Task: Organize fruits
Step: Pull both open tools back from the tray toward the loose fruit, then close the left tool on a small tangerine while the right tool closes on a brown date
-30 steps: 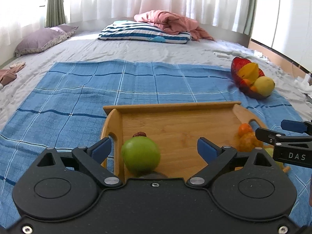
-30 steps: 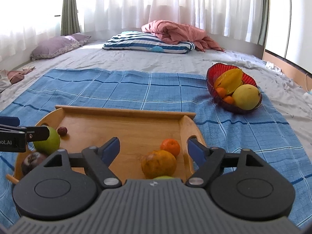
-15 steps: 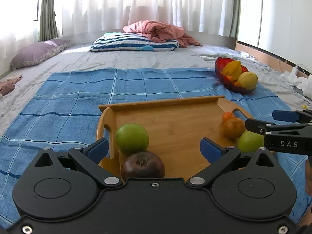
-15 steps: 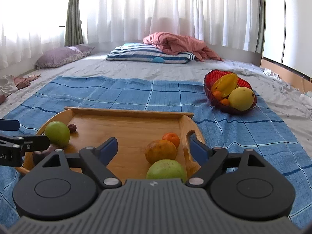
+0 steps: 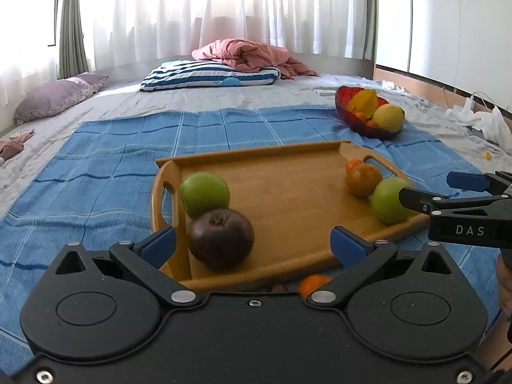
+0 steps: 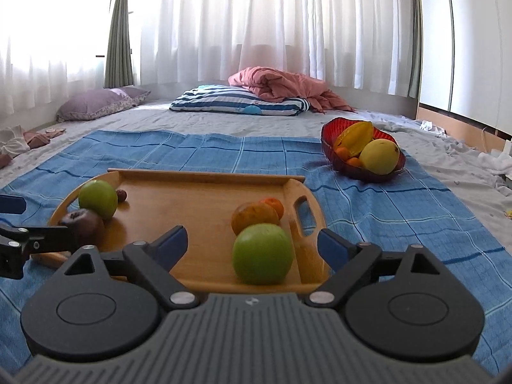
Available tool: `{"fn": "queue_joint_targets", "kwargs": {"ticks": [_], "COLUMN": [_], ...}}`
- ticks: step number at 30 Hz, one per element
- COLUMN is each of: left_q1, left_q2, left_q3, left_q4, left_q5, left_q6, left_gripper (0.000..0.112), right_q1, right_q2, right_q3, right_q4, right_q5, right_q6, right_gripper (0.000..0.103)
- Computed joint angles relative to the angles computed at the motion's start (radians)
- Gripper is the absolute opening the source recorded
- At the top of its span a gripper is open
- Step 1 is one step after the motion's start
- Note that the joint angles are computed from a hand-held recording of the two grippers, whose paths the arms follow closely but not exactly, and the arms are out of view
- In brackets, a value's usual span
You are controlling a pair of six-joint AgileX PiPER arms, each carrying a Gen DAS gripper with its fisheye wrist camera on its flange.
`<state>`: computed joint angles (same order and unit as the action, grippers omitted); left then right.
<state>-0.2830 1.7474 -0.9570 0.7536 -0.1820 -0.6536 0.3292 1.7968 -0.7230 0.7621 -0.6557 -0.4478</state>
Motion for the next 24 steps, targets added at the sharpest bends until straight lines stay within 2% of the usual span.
{"fn": "queue_joint_targets", "kwargs": {"ticks": [2, 5, 8, 13, 18, 24], "left_q1": [-0.002, -0.006, -0.008, -0.034, -0.038, -0.042], "left_q2": [-0.001, 0.008, 0.014, 0.017, 0.018, 0.011], "left_q3": [0.029, 0.052, 0.084, 0.134, 0.16, 0.201], "left_q4": [-0.098, -0.15, -0.195, -0.414, -0.373, -0.412], "left_q5": [-0.023, -0.032, -0.059, -0.096, -0.109, -0.139], "left_q6": [0.094, 0.132, 0.166, 0.387, 0.354, 0.384], "left_gripper": [0.103, 0.103, 0.103, 0.103, 0.103, 0.103], "right_q1": [0.006, -0.003, 0.015, 0.048, 0.073, 0.12], "right_q2": [0.001, -0.002, 0.01, 0.037, 0.052, 0.076], "right_q3": [0.026, 0.063, 0.081, 0.114, 0.16, 0.184], "right_q4": [-0.031, -0.127, -0.123, -0.126, -0.168, -0.128], "right_q5": [-0.02, -0.022, -0.048, -0.108, -0.155, -0.215], "right_q6": [0.037, 0.123, 0.131, 0.149, 0.209, 0.208], "right_gripper": [0.095, 0.095, 0.095, 0.095, 0.093, 0.089]}}
